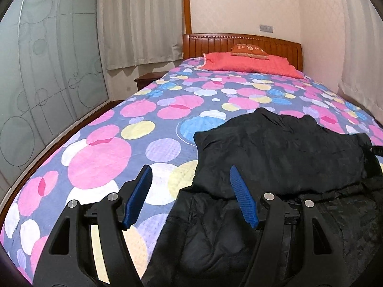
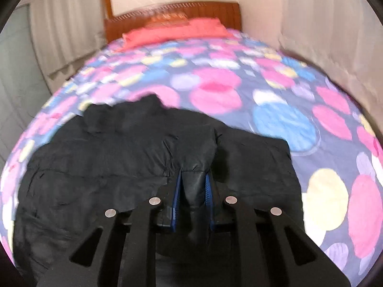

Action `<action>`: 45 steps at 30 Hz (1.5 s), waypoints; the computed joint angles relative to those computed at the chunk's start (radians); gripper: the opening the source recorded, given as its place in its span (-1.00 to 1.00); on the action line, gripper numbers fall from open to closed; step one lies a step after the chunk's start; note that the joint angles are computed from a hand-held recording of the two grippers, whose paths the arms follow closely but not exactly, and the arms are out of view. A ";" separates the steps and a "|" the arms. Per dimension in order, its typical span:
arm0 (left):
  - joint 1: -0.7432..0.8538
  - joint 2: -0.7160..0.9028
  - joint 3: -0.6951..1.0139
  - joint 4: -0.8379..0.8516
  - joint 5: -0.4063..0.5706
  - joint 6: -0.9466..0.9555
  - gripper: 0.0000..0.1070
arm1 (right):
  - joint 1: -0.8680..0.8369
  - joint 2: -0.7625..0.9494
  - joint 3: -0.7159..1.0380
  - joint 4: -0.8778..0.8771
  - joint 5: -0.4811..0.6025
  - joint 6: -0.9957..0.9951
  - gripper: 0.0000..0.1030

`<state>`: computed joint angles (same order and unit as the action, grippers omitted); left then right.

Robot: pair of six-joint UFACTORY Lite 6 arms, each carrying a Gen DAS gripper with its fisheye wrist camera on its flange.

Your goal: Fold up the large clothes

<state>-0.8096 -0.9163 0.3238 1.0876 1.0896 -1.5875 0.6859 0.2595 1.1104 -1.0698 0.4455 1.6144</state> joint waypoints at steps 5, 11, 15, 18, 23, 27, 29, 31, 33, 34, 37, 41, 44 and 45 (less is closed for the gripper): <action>0.129 0.180 0.054 0.044 -0.189 -0.005 0.26 | -0.068 0.046 -0.023 0.095 -0.096 -0.113 -0.39; 0.296 0.449 0.208 0.162 -0.389 -0.044 0.26 | 0.044 -0.018 0.004 -0.128 0.065 0.151 -0.17; 0.377 0.681 0.339 0.262 -0.459 -0.122 0.26 | 0.020 0.143 0.185 -0.049 -0.062 0.028 -0.16; 0.436 0.859 0.428 0.281 -0.509 -0.138 0.26 | 0.017 0.330 0.382 0.081 -0.032 -0.128 -0.16; 0.517 1.033 0.500 0.223 -0.627 -0.059 0.29 | 0.027 0.480 0.506 0.146 0.008 -0.230 -0.15; 0.428 0.909 0.431 0.216 -0.493 -0.096 0.28 | 0.051 0.331 0.363 0.103 0.005 -0.146 -0.15; 0.367 0.775 0.340 0.248 -0.468 -0.172 0.28 | 0.090 0.219 0.236 -0.030 0.016 0.011 -0.11; 0.324 0.700 0.292 0.260 -0.490 -0.220 0.29 | 0.132 0.169 0.154 -0.116 0.038 0.116 -0.05; 0.307 0.750 0.307 0.250 -0.565 -0.229 0.32 | 0.143 0.223 0.170 -0.066 0.036 0.064 -0.04; 0.313 0.838 0.349 0.209 -0.599 -0.171 0.32 | 0.147 0.270 0.190 -0.061 0.039 0.055 -0.04; 0.329 0.940 0.403 0.185 -0.612 -0.134 0.33 | 0.149 0.267 0.170 -0.107 0.031 0.105 -0.03; 0.334 0.755 0.293 0.195 -0.576 -0.195 0.32 | 0.150 0.130 0.039 -0.144 0.054 0.194 -0.02; 0.384 0.767 0.270 0.207 -0.534 -0.212 0.32 | 0.124 0.148 -0.011 -0.210 0.031 0.262 -0.01; 0.424 0.808 0.286 0.187 -0.596 -0.169 0.33 | 0.121 0.172 -0.005 -0.250 0.021 0.291 0.00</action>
<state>-0.3858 -0.1084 0.6097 1.2744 0.4935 -1.7567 0.8064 0.4312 1.1055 -1.3201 0.4661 1.9055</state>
